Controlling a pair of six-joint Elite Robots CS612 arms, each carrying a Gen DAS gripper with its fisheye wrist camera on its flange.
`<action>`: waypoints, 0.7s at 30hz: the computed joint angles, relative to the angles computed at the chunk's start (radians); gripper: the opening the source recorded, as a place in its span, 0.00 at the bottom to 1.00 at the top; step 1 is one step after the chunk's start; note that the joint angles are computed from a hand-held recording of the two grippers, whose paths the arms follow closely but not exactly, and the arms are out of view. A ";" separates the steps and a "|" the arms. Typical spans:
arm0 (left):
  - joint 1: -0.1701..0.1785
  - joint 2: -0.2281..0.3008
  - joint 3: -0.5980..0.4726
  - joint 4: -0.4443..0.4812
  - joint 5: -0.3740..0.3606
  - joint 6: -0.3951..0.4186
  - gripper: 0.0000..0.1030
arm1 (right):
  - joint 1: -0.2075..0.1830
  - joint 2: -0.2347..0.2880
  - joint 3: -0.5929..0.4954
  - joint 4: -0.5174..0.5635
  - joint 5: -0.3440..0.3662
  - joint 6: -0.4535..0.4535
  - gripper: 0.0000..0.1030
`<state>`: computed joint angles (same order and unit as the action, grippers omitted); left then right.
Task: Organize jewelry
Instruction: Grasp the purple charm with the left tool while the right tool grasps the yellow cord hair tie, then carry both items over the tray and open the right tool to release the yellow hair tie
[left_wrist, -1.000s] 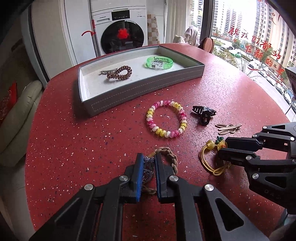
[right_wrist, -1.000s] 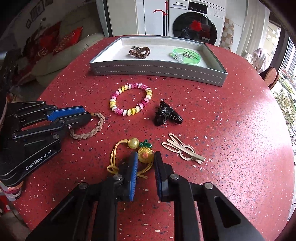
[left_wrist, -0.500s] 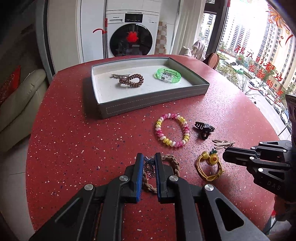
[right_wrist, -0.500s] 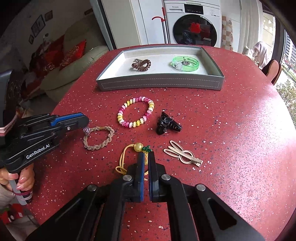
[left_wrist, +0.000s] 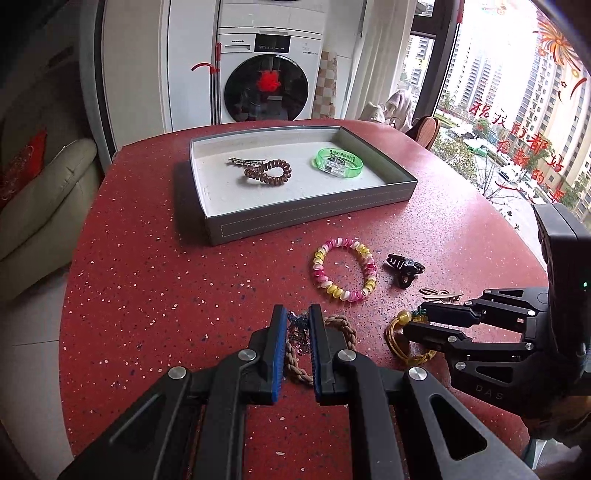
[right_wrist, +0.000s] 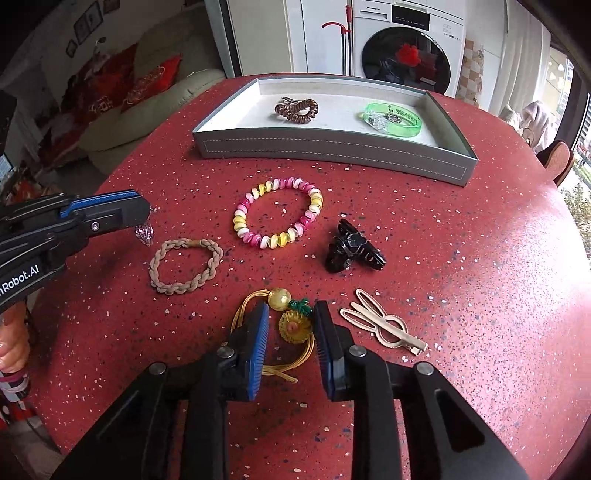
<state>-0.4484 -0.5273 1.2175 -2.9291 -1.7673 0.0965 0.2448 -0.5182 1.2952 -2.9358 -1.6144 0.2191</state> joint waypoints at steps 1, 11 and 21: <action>0.000 0.000 0.000 -0.001 0.000 -0.001 0.30 | 0.000 -0.001 0.002 -0.001 0.003 0.001 0.20; 0.004 -0.004 0.001 -0.007 -0.008 -0.023 0.30 | -0.015 -0.035 0.053 -0.102 0.030 0.073 0.20; 0.007 -0.001 -0.023 -0.006 -0.005 -0.063 0.30 | -0.042 -0.057 0.073 -0.175 0.067 0.145 0.20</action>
